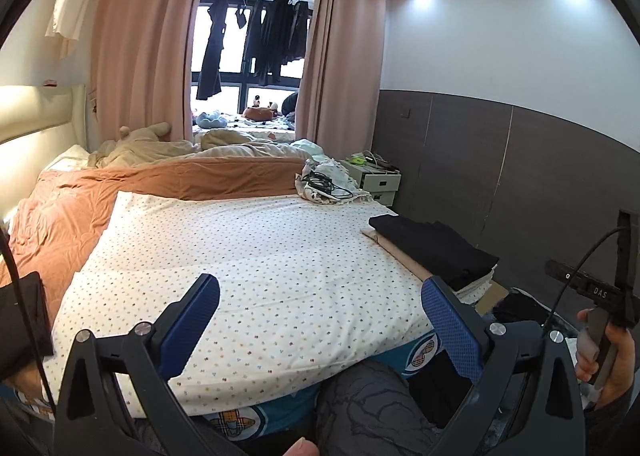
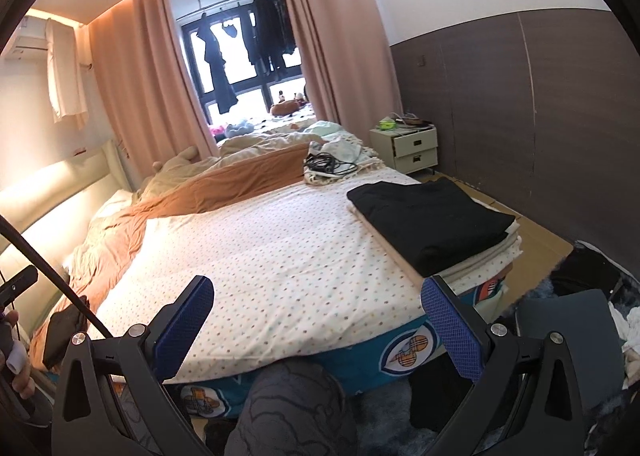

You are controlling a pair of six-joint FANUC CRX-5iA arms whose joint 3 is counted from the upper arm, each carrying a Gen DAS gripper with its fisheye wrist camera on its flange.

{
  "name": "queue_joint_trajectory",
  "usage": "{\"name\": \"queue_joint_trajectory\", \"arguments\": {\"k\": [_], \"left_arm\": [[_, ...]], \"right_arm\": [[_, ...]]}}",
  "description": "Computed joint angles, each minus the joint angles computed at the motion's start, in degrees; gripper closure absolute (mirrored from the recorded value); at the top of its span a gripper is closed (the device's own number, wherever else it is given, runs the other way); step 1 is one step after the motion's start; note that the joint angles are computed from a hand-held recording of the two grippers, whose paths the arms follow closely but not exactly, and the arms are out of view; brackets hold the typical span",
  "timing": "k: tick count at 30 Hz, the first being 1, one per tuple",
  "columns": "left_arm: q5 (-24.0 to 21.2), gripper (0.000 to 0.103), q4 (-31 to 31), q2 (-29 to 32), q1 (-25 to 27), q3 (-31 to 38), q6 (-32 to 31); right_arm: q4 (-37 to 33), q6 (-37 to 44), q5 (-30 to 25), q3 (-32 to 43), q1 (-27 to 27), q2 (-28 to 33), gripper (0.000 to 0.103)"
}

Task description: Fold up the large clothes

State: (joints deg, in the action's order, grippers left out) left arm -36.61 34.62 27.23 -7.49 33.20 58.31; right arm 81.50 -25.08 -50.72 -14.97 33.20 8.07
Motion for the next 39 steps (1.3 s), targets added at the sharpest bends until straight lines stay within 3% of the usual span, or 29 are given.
{"name": "queue_joint_trajectory", "arguments": {"k": [10, 21, 39], "left_arm": [[4.1, 0.0, 3.2, -4.4, 0.5, -8.2, -3.6], [6.5, 0.0, 4.4, -6.1, 0.3, -11.4, -4.9], [7.3, 0.0, -2.9, -7.0, 0.5, -10.8, 2.2]], "right_arm": [[0.0, 2.1, 0.3, -2.0, 0.3, -1.0, 0.0], [2.7, -4.0, 0.9, -3.6, 0.5, -0.2, 0.0], [3.3, -7.9, -0.3, -3.8, 1.3, 0.4, 0.0]]}}
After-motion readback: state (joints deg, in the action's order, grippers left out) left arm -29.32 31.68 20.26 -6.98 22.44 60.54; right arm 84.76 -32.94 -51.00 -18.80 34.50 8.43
